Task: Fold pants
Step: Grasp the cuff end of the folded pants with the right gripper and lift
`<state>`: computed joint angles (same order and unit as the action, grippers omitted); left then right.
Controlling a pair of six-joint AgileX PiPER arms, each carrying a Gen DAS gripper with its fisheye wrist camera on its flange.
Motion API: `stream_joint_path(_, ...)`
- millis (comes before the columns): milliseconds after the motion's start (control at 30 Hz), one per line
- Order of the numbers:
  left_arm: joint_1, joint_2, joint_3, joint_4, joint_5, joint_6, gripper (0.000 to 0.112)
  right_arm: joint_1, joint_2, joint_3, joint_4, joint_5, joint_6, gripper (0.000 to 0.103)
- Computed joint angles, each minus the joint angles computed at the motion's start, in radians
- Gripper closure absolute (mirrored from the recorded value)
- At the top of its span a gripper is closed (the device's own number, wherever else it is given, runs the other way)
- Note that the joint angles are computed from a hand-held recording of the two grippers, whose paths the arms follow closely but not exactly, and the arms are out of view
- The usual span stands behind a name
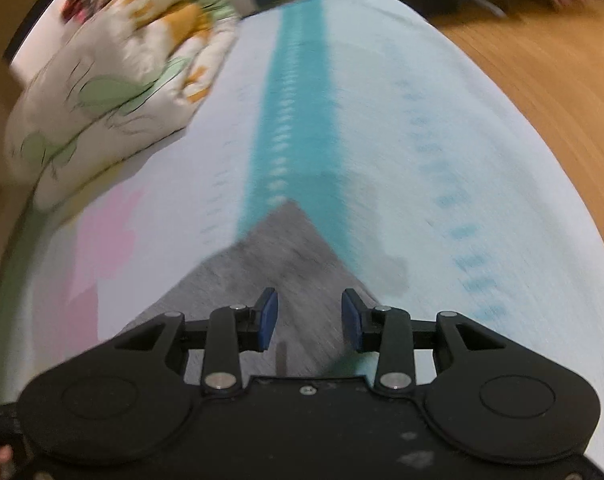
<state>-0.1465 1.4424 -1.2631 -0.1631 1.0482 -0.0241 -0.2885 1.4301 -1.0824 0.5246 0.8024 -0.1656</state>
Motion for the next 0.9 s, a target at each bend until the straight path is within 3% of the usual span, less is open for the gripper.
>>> stream_joint_path(233,-0.012,0.034,-0.055,0.009,0.040,0.000,0.082,-0.055,-0.037,0.135,0.143,-0.002,-0.098,0.064)
stream_joint_path(467,0.081,0.015,-0.071,-0.093,0.095,0.075,0.082,-0.023,0.077,0.135,0.303,-0.106,-0.113,0.062)
stream_joint_path(633,0.081,0.007,-0.067,-0.104,0.092,0.084,0.082,-0.041,0.102,0.133,0.395,-0.120,-0.151,0.063)
stream_joint_path(667,0.071,0.011,-0.067,-0.101,0.086,0.079,0.082,-0.048,0.095,0.150,0.427,-0.130,-0.180,0.066)
stream_joint_path(733,0.053,0.019,-0.065,-0.087,0.078,0.067,0.082,-0.053,0.072,0.181,0.458,-0.163,-0.213,0.087)
stream_joint_path(767,0.039,0.027,-0.062,-0.075,0.070,0.054,0.082,-0.056,0.067,0.180,0.454,-0.159,-0.219,0.092)
stream_joint_path(900,-0.018,0.074,-0.050,-0.009,0.016,-0.014,0.082,-0.028,0.014,0.177,0.395,-0.177,-0.205,0.092)
